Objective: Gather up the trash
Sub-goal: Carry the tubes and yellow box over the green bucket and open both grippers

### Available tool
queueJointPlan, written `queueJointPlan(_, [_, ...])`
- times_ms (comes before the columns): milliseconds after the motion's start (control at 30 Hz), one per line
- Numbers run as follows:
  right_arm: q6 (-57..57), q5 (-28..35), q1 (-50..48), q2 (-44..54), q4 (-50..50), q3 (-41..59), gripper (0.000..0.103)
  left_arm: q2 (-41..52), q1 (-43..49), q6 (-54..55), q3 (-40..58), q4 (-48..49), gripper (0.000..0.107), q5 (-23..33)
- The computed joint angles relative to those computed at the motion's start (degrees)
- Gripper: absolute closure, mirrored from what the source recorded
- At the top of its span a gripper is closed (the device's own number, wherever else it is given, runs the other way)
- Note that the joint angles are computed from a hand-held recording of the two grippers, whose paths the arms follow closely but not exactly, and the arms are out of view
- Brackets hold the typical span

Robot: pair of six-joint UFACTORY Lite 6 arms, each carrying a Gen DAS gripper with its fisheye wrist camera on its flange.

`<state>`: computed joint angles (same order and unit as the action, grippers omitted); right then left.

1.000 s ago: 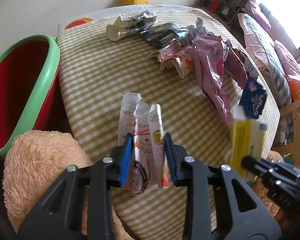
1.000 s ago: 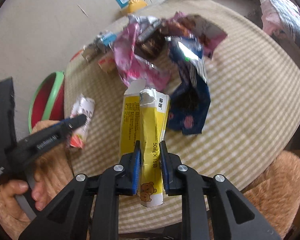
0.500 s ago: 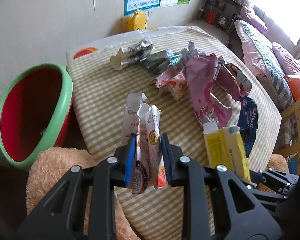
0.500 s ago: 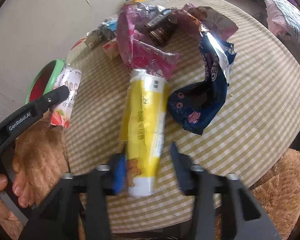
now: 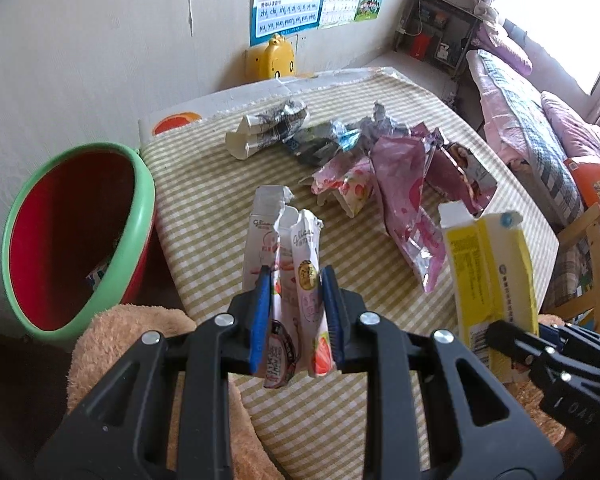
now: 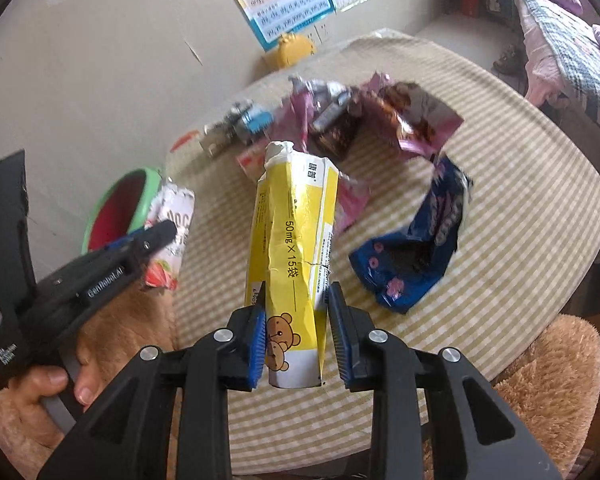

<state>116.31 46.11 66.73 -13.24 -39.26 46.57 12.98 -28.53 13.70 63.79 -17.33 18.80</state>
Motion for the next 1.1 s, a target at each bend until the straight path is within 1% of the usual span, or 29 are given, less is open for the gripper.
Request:
queueJointPlan(133, [-0.42, 4.21, 1.82, 0.19, -1.89, 3.29, 0.076, -2.62, 0.79, 2.73, 0.26, -3.27, 0.083, 0.62])
queueJointPlan(233, [-2.19, 4.57, 1.49, 2.54, -2.21, 6.47, 0.076, -4.03, 1.20, 4.27, 0.24, -4.62, 0.083, 0.44])
queueJointPlan(433, [-7.87, 2.94, -0.94, 8.38, -0.87, 12.77, 0.076, -4.27, 4.96, 9.08, 1.59, -9.71, 0.083, 1.56])
queueJointPlan(633, [-13.26, 0.38, -2.64, 15.17, 0.97, 19.90, 0.076, -2.51, 11.81, 13.37, 3.99, -14.67, 0.083, 3.04])
queueJointPlan(767, [-19.36, -0.89, -4.27, 21.29, 3.14, 26.60, 0.076, -0.56, 17.01, 15.57, 6.19, -17.18, 0.083, 3.71])
queueJointPlan(900, [-25.55, -2.80, -6.54, 27.38, 5.58, 33.20, 0.076, 2.42, 22.38, 15.34, 8.81, -17.07, 0.083, 4.04])
queueJointPlan(1000, [-31.27, -3.96, -8.38, 33.27, 8.33, 40.23, 0.076, 5.35, 26.47, 15.92, 11.02, -17.96, 0.083, 5.02])
queueJointPlan(1100, [-37.19, -3.29, -9.71, 40.59, 10.74, 50.08, 0.076, 8.27, 30.05, 16.25, 13.13, -17.93, 0.083, 5.16])
